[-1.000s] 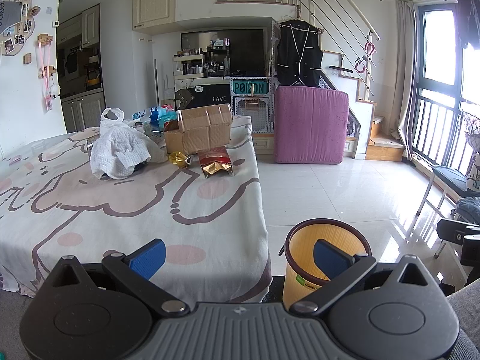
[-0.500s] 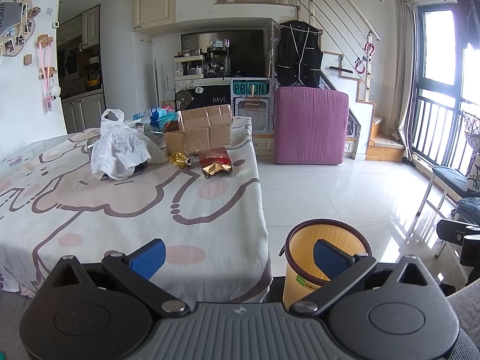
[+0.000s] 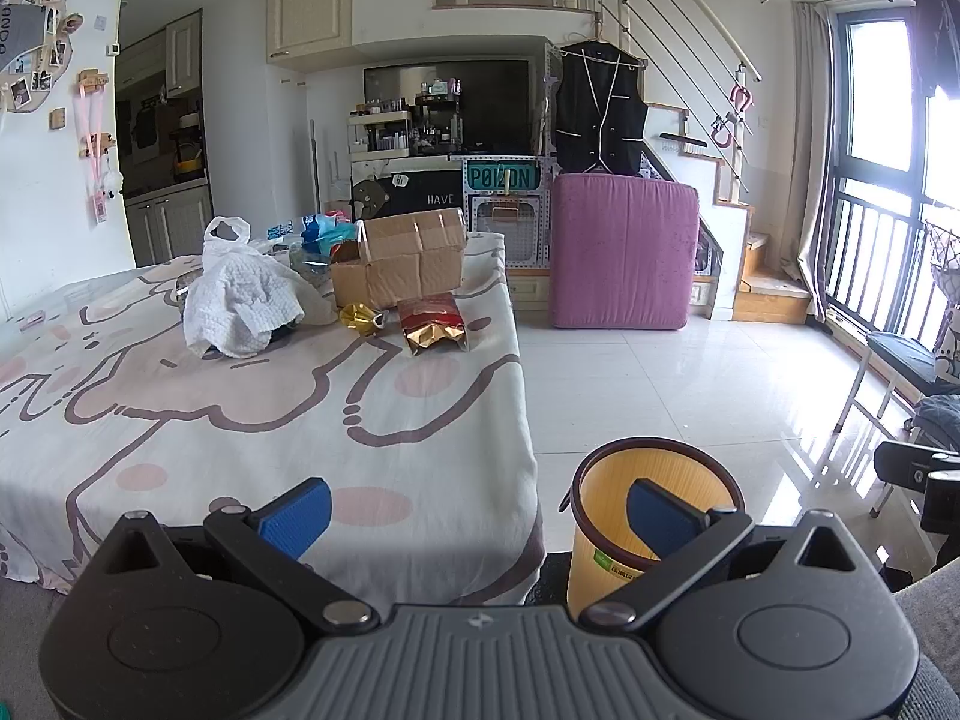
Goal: Collect trash
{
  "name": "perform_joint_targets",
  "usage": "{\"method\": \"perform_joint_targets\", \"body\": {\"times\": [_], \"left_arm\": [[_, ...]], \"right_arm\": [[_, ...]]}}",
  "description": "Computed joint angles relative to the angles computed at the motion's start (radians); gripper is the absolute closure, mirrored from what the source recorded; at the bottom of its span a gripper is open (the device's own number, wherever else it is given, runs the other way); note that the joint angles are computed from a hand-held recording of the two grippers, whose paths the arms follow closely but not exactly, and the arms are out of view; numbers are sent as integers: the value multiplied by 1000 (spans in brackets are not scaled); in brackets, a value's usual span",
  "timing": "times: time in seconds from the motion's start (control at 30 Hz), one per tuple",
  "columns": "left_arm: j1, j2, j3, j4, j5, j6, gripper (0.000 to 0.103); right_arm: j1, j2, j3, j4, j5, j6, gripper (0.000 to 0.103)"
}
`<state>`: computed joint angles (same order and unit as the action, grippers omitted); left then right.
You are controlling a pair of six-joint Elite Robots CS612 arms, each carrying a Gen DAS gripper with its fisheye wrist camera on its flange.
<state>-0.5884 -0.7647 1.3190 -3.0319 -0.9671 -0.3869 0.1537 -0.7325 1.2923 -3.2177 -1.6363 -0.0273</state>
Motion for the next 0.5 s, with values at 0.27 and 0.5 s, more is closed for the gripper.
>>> {"method": "perform_joint_targets", "body": {"times": [0.27, 0.5], "left_arm": [[2, -3, 1, 0, 2, 2, 0], [-6, -12, 14, -28, 49, 9, 0]], "right_arm": [[-1, -2, 3, 0, 2, 0, 0], [1, 0, 0, -7, 8, 2, 0]]}}
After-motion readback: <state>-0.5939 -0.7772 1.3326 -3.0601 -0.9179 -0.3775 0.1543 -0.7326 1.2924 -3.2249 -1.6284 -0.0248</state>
